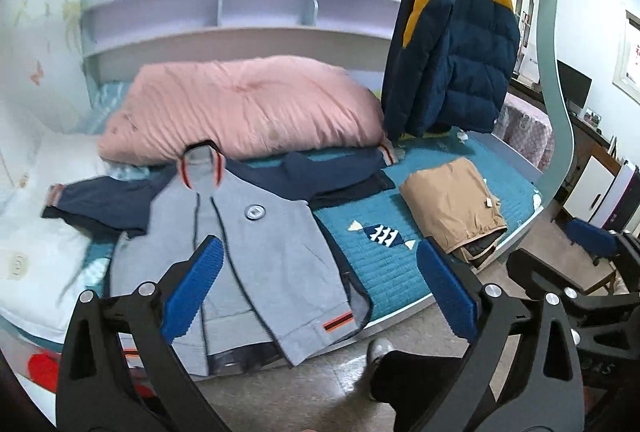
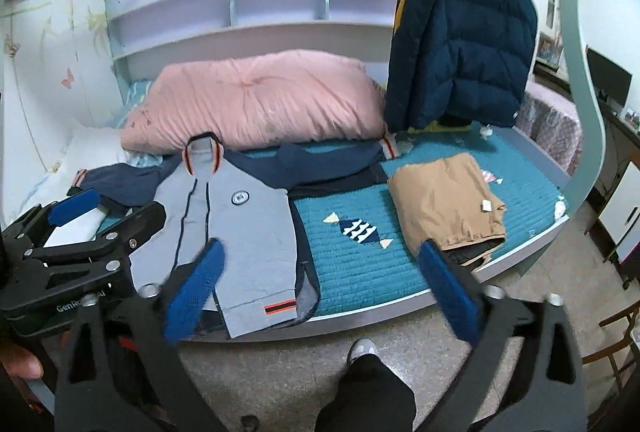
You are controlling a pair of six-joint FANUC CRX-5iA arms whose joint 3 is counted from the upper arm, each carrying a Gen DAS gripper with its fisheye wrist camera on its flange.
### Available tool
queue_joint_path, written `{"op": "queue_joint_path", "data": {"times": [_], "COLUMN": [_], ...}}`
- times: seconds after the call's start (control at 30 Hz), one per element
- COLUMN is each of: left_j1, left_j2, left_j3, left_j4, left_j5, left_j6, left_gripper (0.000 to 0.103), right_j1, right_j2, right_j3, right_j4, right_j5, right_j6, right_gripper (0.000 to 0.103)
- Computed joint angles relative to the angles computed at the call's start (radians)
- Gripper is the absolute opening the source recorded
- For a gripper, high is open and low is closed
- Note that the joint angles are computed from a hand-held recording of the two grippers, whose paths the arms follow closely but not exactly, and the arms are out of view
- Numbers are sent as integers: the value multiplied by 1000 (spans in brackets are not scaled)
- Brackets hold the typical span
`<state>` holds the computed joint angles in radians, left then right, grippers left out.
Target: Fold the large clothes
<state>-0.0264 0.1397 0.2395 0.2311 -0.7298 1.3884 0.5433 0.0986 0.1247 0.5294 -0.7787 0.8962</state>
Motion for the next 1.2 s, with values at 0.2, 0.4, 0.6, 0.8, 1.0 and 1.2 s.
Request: {"op": "queue_joint_path", "data": {"times": [0.2, 0.4, 0.6, 0.8, 1.0, 1.2], "left_j1": [13, 13, 22, 29, 32, 26], "left_j2": [-129, -230, -310, -355, -379, -390], "left_j3": [-85, -122, -163, -185, -195, -195], "left_j4": [-21, -113, -165, -197, -211, -246], "left_j5": [26, 49, 90, 95, 100, 103], "left_j6": [-4, 55, 95, 131, 146, 172], "left_gripper": [98, 98, 98, 98, 98, 98], "right_j1": [59, 101, 122, 140, 149, 162], "right_j2": [-103, -172, -209, -229, -240, -247], "right_j3": [-120, -186, -219, -239, -248, -260], "right_j4": [144, 240, 299, 331, 349, 372], "right_j5": [27, 43, 70, 83, 88, 81], "right_j6": [-140, -226, -267, -286, -297, -321], "right_gripper": [95, 95, 95, 95, 95, 95]}}
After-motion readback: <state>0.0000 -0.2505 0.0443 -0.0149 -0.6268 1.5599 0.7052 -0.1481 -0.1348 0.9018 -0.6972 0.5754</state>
